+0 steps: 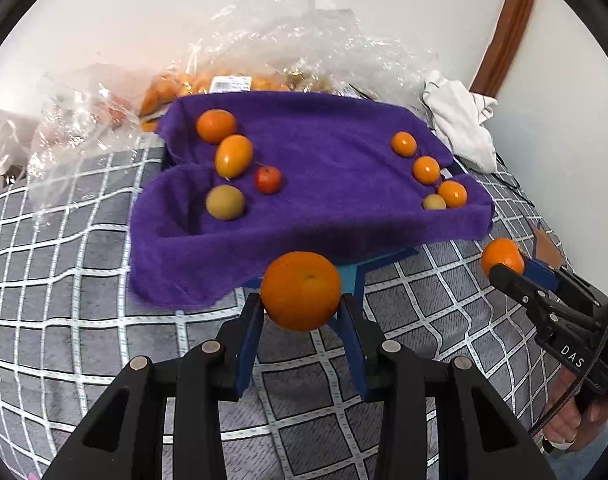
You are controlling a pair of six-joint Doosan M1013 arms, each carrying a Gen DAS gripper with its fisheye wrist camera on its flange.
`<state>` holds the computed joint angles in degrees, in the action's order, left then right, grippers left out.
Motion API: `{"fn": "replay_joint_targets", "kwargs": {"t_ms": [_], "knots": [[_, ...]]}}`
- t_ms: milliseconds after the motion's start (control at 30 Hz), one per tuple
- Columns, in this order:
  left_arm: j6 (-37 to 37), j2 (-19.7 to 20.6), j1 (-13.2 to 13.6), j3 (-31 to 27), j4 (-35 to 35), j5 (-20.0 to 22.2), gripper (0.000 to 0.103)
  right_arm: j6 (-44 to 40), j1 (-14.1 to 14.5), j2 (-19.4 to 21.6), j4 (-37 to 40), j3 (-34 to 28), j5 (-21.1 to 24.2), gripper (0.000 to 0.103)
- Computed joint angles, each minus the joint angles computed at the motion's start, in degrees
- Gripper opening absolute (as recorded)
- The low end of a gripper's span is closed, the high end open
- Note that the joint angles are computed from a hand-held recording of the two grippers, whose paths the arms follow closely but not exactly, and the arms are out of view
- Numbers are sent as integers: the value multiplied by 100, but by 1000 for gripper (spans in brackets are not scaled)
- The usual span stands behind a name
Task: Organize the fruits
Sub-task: 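Carry the left tool's orange onto the towel while the right tool places its orange there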
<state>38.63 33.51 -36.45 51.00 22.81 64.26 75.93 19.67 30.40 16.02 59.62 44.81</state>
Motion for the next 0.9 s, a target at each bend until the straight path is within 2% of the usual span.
{"fn": "replay_joint_targets", "kwargs": {"t_ms": [367, 633, 900], "knots": [[-329, -100, 16, -63, 217, 46, 36, -35, 0, 68, 18, -253, 49, 43], [-101, 48, 101, -568, 462, 62, 37, 177, -45, 311, -76, -803, 258, 43], [333, 415, 208, -1384, 512, 280, 37, 601, -79, 685, -248, -1579, 421, 43]]}}
